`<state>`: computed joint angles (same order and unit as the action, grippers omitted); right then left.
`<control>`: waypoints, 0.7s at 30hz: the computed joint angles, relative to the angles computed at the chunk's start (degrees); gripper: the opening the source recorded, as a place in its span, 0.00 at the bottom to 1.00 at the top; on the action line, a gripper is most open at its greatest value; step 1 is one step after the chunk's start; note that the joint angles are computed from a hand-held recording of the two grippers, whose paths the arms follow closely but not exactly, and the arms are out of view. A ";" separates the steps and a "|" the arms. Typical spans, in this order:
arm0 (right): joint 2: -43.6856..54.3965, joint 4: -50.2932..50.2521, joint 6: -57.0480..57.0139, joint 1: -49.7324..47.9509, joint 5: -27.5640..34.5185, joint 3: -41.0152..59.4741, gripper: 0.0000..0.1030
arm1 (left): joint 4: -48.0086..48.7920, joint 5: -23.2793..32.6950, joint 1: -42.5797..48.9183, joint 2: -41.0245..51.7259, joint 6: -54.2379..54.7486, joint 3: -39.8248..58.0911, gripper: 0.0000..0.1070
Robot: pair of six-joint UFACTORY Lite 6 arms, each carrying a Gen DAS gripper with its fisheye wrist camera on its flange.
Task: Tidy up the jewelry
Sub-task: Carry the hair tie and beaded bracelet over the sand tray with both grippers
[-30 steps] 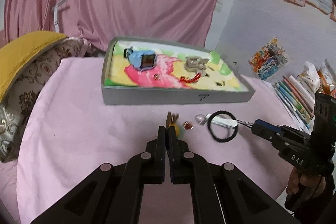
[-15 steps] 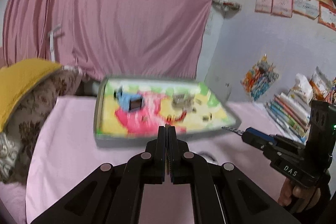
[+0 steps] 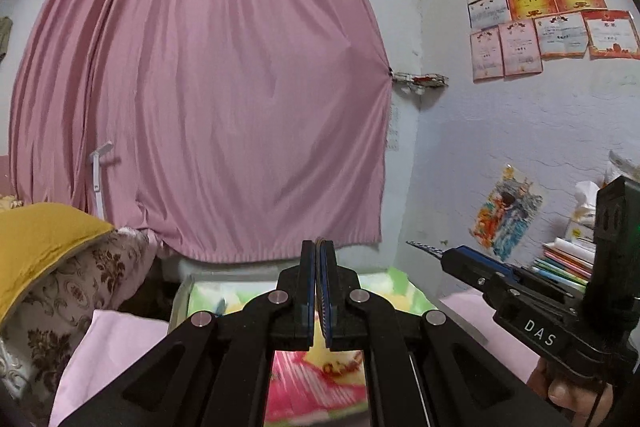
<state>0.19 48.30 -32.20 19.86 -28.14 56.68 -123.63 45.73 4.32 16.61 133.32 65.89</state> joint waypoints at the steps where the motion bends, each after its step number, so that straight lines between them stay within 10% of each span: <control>1: 1.25 -1.12 0.83 -0.23 -0.57 0.81 0.13 | -1.26 -0.40 -0.57 0.78 0.97 0.55 0.03; 14: 12.59 0.16 -0.54 -2.45 -0.46 9.49 0.13 | -2.33 -8.12 -2.96 12.08 -0.38 10.42 0.03; 21: 17.11 26.82 -25.27 -5.72 12.23 17.04 0.13 | 17.17 -13.06 -2.80 17.23 -19.31 18.78 0.03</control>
<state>17.30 75.12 -57.47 14.14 -15.92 73.72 -106.46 32.66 1.51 33.84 114.00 84.66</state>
